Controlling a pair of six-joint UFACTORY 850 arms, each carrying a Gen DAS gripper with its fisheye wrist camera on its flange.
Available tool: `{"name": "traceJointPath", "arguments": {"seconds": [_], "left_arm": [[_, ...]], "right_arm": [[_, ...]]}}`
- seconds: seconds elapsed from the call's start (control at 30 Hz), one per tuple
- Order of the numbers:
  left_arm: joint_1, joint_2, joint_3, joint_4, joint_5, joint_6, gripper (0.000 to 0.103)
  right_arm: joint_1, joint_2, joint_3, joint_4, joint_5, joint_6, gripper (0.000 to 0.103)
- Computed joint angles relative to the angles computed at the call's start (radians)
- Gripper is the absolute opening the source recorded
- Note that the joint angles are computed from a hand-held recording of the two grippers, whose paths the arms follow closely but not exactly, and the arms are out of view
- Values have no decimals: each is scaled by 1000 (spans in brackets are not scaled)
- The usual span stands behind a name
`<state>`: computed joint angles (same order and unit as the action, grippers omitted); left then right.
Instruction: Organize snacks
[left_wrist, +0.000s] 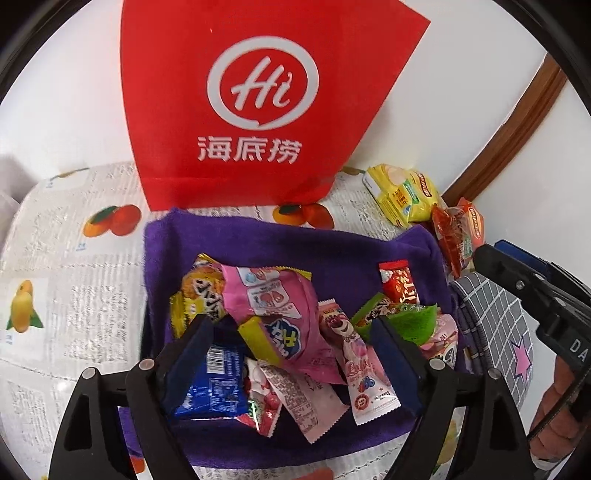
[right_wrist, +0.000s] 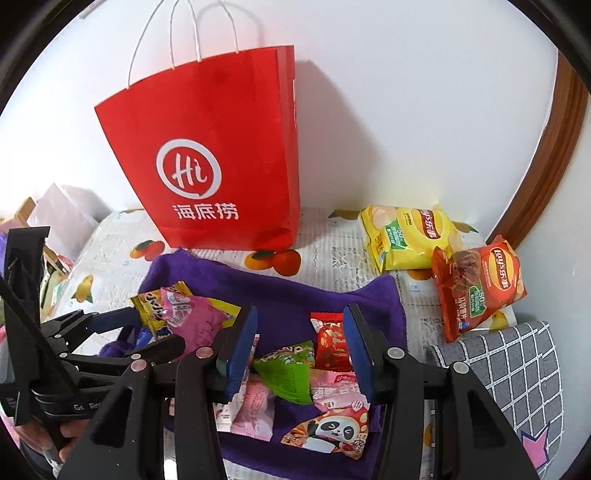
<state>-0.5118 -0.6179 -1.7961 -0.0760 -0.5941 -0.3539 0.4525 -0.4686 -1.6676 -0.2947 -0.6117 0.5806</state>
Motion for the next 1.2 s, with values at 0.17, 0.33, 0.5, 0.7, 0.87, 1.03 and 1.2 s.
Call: {"name": "traceJointPath", "arguments": {"seconds": [0.17,0.33,0.5,0.7,0.87,1.03,1.2], "left_arm": [[0,18,1,2,-10,22,86],[-12,65,28,36,10,21,86],[-27,134,76,24,43,46,86],[-59,292,228,48,134,1,86],[-110,433,394,164,164,-138,90],[-162,557,527,249,172,-261,91],[-245,681,629,532,153,-560,102]], "right_arm": [[13,39,51,-84,7,153,56],[40,143,176,-156,44,285,61],[86,234,247,-223,-23,381,72],[132,345,340,-209,-76,452,72],[183,439,423,-227,-91,563,73],[279,517,482,-357,-159,708,87],[385,599,547,-465,-262,818,96]]}}
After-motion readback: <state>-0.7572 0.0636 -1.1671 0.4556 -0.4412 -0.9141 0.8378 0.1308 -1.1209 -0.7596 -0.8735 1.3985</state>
